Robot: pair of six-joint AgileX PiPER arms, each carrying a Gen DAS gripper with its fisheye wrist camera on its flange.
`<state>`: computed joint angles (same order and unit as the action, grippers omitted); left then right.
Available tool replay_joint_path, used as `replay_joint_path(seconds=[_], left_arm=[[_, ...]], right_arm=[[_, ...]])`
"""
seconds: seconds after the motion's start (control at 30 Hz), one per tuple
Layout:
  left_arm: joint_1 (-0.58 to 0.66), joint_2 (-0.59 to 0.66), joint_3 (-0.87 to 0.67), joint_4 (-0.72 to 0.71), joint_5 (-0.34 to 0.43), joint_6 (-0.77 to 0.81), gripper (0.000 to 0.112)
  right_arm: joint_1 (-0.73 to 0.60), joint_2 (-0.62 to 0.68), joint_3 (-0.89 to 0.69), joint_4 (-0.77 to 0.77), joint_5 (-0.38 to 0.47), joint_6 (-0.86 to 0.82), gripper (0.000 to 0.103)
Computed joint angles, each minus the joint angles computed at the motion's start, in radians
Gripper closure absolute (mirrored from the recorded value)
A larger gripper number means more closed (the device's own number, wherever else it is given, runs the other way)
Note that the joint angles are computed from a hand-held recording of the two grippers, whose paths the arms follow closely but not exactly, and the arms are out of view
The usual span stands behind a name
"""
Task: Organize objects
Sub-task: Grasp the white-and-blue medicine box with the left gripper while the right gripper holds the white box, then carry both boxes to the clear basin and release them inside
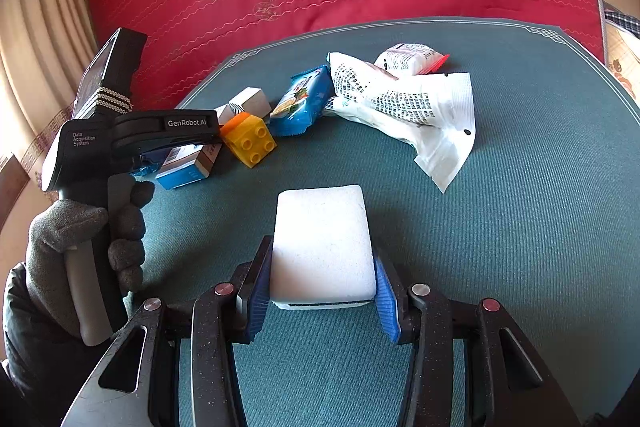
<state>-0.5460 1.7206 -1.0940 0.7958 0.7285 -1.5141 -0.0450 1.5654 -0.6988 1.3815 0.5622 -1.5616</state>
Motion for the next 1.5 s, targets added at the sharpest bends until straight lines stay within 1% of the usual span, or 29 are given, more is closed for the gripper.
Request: replay_joint_path(seconds=[0.17, 0.33, 0.6, 0.77, 1.0, 1.17, 1.37, 1.5], left_arm=[[-0.030, -0.046, 0.016, 0.039, 0.010, -0.050, 0.046], [-0.082, -0.090, 0.033, 0.093, 0.033, -0.114, 0.046], [-0.166, -0.111, 0.031, 0.134, -0.009, -0.114, 0.046], [-0.210, -0.102, 0.014, 0.150, -0.027, -0.097, 0.046], [-0.232, -0.092, -0.003, 0.150, -0.043, -0.082, 0.046], [-0.229, -0.091, 0.000, 0.132, -0.069, -0.067, 0.046], [-0.259, -0.088, -0.003, 0.142, -0.070, -0.067, 0.046], [-0.286, -0.076, -0.013, 0.153, -0.069, -0.066, 0.045]], right_arm=[[-0.001, -0.002, 0.005, 0.013, -0.003, -0.008, 0.057], [-0.028, 0.005, 0.007, 0.035, 0.014, -0.037, 0.057], [-0.056, -0.017, 0.041, 0.103, 0.007, -0.099, 0.057], [-0.091, -0.063, 0.083, 0.095, 0.006, -0.105, 0.057], [-0.150, -0.130, 0.076, -0.013, 0.021, -0.025, 0.057], [-0.284, -0.187, 0.079, -0.105, 0.086, 0.013, 0.057], [-0.511, -0.259, 0.071, -0.178, 0.199, 0.017, 0.057], [-0.661, -0.269, 0.041, -0.206, 0.254, 0.013, 0.057]])
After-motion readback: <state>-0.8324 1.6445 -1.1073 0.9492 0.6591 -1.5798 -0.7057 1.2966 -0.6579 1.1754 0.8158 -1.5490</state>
